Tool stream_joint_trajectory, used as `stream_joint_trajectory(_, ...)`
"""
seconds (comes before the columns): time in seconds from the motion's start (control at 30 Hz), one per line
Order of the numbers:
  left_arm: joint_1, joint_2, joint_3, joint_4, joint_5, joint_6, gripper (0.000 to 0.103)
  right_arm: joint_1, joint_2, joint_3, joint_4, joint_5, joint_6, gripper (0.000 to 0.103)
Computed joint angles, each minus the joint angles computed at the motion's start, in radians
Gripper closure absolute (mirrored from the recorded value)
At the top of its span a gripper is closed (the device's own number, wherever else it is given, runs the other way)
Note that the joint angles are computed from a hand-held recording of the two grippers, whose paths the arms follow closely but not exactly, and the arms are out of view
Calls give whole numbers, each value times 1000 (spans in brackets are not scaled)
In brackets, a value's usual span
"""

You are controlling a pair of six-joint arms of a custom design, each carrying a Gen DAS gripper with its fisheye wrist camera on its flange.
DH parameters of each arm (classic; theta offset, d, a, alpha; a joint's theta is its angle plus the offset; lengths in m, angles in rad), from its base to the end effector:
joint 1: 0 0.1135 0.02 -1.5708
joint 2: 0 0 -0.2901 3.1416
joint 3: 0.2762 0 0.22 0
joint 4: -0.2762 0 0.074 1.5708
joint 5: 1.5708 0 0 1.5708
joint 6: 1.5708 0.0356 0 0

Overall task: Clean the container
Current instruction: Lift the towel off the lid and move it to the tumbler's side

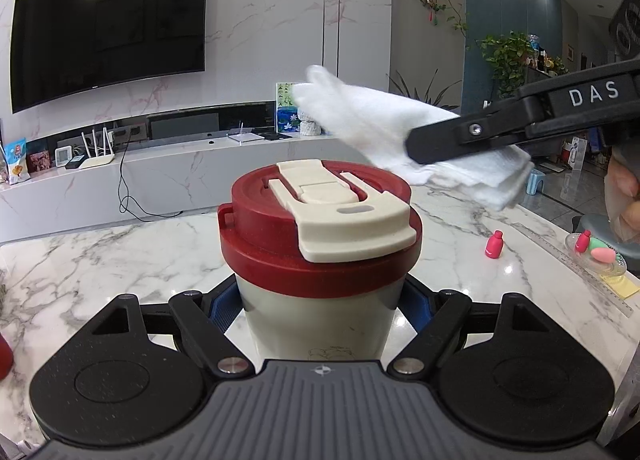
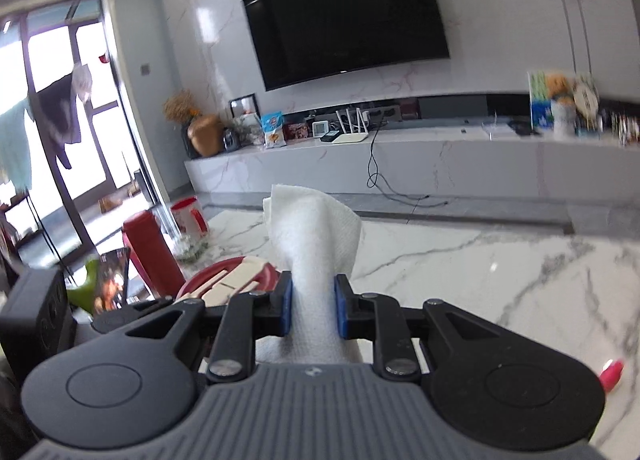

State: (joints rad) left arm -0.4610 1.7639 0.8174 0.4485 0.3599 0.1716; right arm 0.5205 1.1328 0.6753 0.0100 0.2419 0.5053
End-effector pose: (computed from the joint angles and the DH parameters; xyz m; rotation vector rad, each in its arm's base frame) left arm 0.3010 -0.1635 0.2103 0.8556 1.8953 -0.5494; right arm 0.1875 0.0976 0.2896 0.1393 2.0236 0.4103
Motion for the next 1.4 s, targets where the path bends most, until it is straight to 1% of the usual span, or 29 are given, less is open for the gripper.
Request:
stream_joint_trajectory(0.17,-1,-2,-3,2,1,0,24,-104,-43,-107,55,-121,113,80)
stream_joint_trajectory(0.3,0,-1,-1,-1,3,1,24,-152,-13,-162,66,-177,153,80)
stream_joint_trajectory(0.4,-3,-4,0,-6,1,0,24,-136,59,-174,47,-163,141,80)
stream_joint_trajectory(0.6,-4,-12,-3,-12,2,0,24,-2,215,-158,-5,-23,49,80)
stream_joint_trajectory(0.7,-6,-13,-3,-15,0,-1,24,37,269,-154,-20,-1,9,79)
stream_joint_trajectory(0.87,-10,-20,-4,-21,-5,-4,24,46,281,-149,-52,-1,-57,73)
stream_joint_trajectory(0.97,-13,-23,-5,-21,-8,-5,24,46,272,-142,-69,-9,-74,66)
stream_joint_trajectory(1.03,-14,-24,-6,-22,-9,-6,24,56,260,-134,-89,2,-74,63)
stream_joint_trajectory(1.1,-18,-25,-12,-17,-13,-7,24,62,236,-131,-100,14,-70,57)
stream_joint_trajectory(1.13,-18,-25,-11,-16,-14,-7,24,61,222,-130,-103,17,-65,51)
stream_joint_trajectory(1.17,-18,-24,-11,-16,-14,-7,24,58,211,-130,-99,18,-59,48)
stream_joint_trajectory(1.27,-20,-25,-13,-13,-17,-8,24,60,206,-136,-69,40,-8,48)
stream_joint_trajectory(1.4,-24,-27,-14,-13,-21,-10,24,98,249,-133,-49,124,116,48)
